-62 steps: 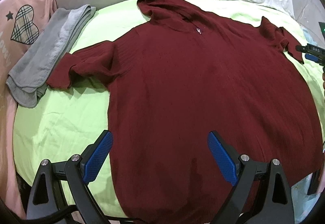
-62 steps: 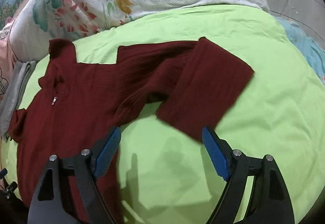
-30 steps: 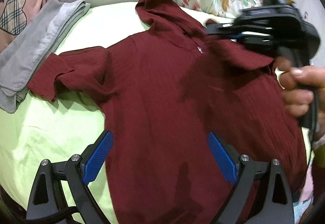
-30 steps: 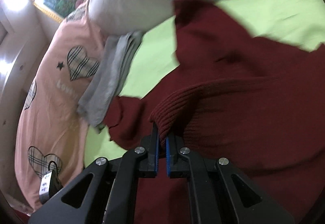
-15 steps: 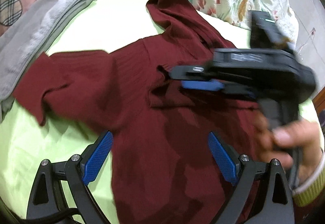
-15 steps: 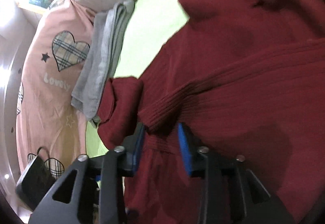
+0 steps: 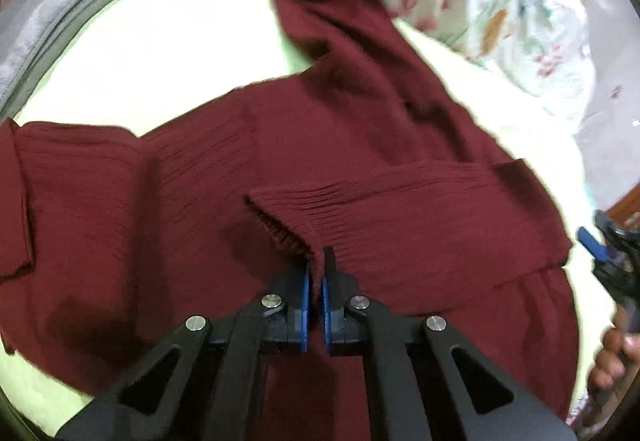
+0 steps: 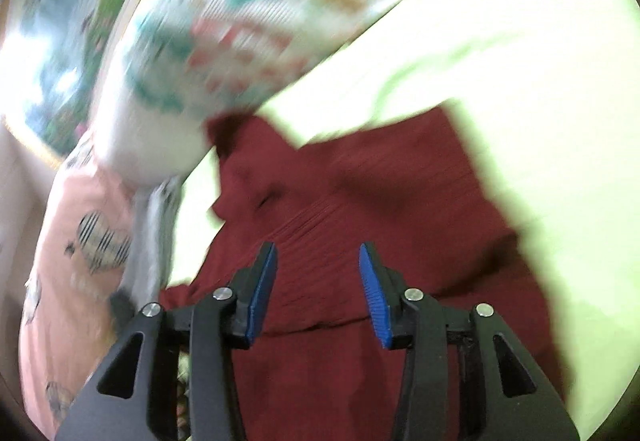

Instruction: Fold large clothes

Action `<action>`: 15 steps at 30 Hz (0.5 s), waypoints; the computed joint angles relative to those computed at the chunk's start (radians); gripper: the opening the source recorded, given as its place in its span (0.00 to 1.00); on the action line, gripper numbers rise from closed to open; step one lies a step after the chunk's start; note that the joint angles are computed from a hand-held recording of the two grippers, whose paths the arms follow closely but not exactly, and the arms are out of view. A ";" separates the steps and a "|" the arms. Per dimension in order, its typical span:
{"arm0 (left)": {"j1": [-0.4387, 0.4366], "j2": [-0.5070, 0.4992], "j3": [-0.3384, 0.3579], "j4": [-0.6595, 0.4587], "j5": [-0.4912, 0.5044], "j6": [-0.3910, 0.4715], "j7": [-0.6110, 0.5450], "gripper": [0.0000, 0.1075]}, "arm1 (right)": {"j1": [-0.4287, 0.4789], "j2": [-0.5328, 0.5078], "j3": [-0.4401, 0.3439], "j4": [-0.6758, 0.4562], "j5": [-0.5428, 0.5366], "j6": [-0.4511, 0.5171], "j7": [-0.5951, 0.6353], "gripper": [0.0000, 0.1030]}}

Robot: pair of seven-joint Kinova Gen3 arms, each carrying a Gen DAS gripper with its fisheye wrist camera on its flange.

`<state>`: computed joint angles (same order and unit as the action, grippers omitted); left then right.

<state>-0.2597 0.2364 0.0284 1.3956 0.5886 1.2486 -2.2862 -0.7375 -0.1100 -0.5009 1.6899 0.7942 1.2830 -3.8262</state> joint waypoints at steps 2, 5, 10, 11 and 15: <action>-0.053 -0.047 0.006 0.043 0.062 -0.005 -0.066 0.03 | 0.093 -0.039 -0.076 -0.004 -0.032 0.081 0.022 0.50; -0.060 -0.039 -0.037 0.037 0.076 0.015 -0.057 0.02 | 0.182 -0.073 -0.093 -0.008 -0.093 0.126 0.093 0.54; -0.075 0.001 -0.040 0.019 0.041 0.019 -0.011 0.02 | 0.163 -0.077 0.106 0.043 -0.212 -0.038 0.274 0.54; -0.076 -0.008 -0.039 0.028 0.038 0.011 -0.018 0.02 | 0.164 -0.061 0.128 0.044 -0.230 -0.063 0.315 0.54; -0.088 0.005 -0.039 0.003 0.043 0.027 0.001 0.02 | 0.184 0.007 0.197 0.051 -0.310 -0.134 0.442 0.53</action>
<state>-0.3480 0.2414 -0.0110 1.3982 0.6319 1.2761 -2.2848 -0.5536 -0.1027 -0.3037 1.7405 0.4840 1.1493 -3.3839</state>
